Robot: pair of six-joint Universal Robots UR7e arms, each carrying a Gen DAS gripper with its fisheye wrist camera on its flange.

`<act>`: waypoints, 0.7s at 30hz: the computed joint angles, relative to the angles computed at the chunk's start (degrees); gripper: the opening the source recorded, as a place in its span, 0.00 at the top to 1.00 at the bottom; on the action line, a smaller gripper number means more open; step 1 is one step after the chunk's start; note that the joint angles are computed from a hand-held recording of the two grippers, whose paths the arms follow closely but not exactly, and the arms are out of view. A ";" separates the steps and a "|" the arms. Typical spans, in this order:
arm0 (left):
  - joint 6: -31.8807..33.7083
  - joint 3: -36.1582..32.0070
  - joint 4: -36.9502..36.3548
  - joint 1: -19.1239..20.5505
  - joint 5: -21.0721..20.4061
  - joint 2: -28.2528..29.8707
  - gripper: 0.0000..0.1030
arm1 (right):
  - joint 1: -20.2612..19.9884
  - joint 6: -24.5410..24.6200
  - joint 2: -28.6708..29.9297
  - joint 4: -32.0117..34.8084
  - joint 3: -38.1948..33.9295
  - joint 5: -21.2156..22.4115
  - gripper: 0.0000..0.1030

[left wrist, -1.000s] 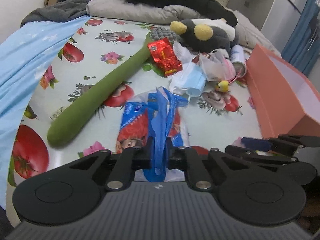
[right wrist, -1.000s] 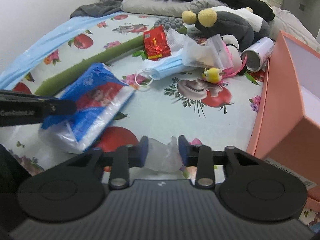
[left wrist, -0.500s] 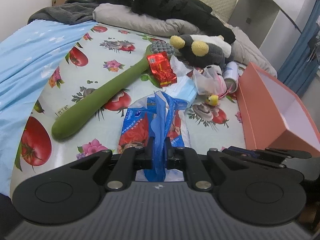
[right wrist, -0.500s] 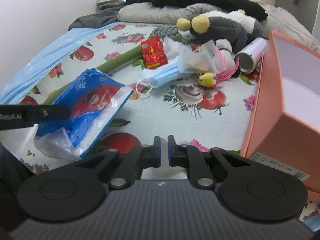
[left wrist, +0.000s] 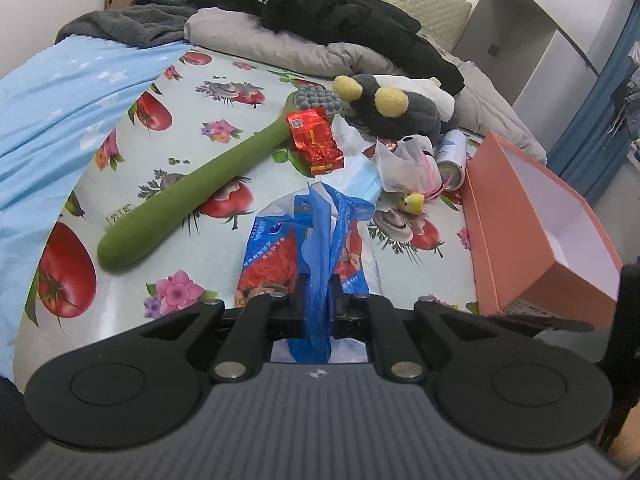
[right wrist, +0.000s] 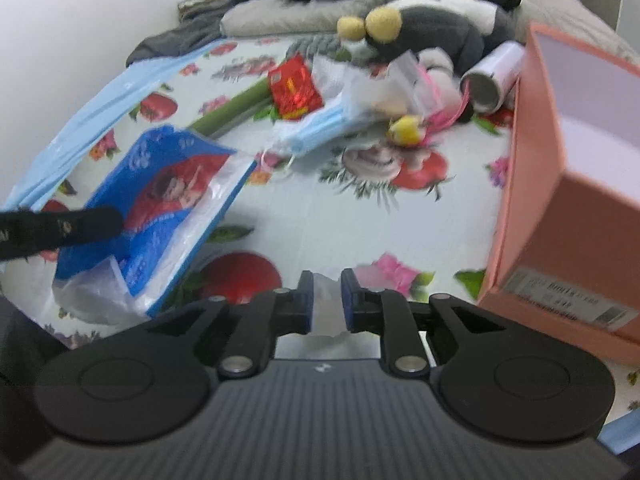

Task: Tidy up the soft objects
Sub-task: 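Carry both held items over the pink shoebox and open both tools inside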

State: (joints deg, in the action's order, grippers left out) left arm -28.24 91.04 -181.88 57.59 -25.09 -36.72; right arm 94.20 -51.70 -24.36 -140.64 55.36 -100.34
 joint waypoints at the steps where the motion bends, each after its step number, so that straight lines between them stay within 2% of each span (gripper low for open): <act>1: -0.20 0.05 0.12 0.05 -0.08 -0.03 0.90 | -0.01 -0.38 -0.02 0.38 0.24 -0.19 0.81; 8: -2.68 0.82 1.78 0.54 -0.72 -0.53 0.90 | 0.53 -7.11 -0.15 -2.79 2.74 -2.57 0.81; 11: -2.59 0.37 2.20 0.44 -0.44 -0.39 0.90 | 0.85 -9.76 -0.60 -4.58 3.89 -2.99 0.86; 17: -1.00 -0.67 1.65 -0.62 0.83 -0.43 0.90 | 1.18 -6.76 -1.34 -4.14 2.68 -0.68 0.90; 21: 1.52 -2.04 -0.18 -1.81 1.95 -0.07 0.90 | 1.53 -4.62 -2.79 -4.20 2.16 2.55 0.90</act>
